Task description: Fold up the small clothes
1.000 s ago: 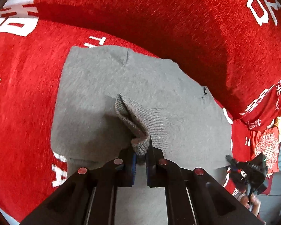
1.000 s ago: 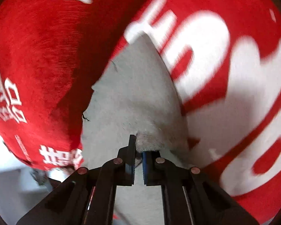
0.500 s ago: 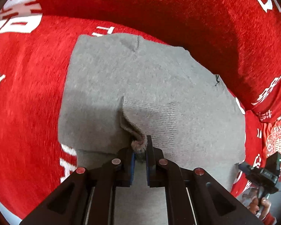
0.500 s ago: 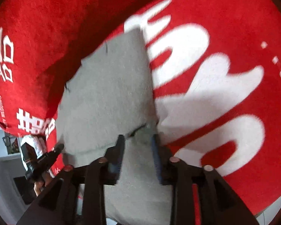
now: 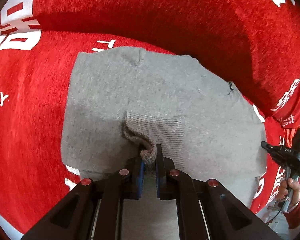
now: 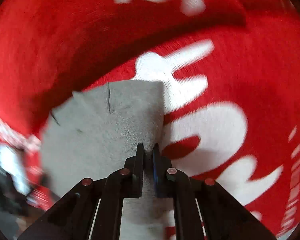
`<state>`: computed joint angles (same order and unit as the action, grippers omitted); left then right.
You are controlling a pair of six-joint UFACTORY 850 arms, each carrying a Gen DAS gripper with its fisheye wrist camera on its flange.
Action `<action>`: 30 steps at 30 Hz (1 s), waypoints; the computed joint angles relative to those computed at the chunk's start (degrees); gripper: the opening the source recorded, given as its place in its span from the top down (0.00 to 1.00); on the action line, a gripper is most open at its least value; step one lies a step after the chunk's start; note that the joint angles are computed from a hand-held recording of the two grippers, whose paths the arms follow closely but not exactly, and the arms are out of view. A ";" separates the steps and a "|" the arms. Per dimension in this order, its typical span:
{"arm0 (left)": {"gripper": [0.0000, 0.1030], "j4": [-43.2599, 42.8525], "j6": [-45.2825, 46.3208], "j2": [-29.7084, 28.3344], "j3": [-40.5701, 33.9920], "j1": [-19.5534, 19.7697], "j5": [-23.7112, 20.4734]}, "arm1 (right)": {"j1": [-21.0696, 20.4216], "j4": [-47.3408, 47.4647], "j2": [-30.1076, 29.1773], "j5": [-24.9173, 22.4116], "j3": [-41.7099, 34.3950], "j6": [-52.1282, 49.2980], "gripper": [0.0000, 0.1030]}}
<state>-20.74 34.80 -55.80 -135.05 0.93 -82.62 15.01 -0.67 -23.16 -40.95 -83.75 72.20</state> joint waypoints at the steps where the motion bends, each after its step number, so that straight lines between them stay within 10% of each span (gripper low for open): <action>1: 0.91 0.47 0.46 0.89 1.38 -0.11 1.22 | 0.30 -1.72 -1.11 -3.33 -1.76 -0.37 0.92; 15: 0.91 8.60 0.09 -1.98 -6.79 2.03 3.72 | 3.35 -5.13 3.30 -4.75 0.38 8.28 0.87; 28: 0.91 9.24 8.11 10.59 17.86 -2.05 16.04 | 6.66 -0.99 -1.00 -1.62 -2.03 6.60 0.93; 30: 0.65 10.79 7.36 10.51 17.63 -2.10 16.60 | 6.73 -1.32 0.06 0.13 -0.43 8.74 0.93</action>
<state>-9.95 42.16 -45.29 -117.41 -1.16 -66.02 21.74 -1.99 -23.10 -40.82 -84.19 80.94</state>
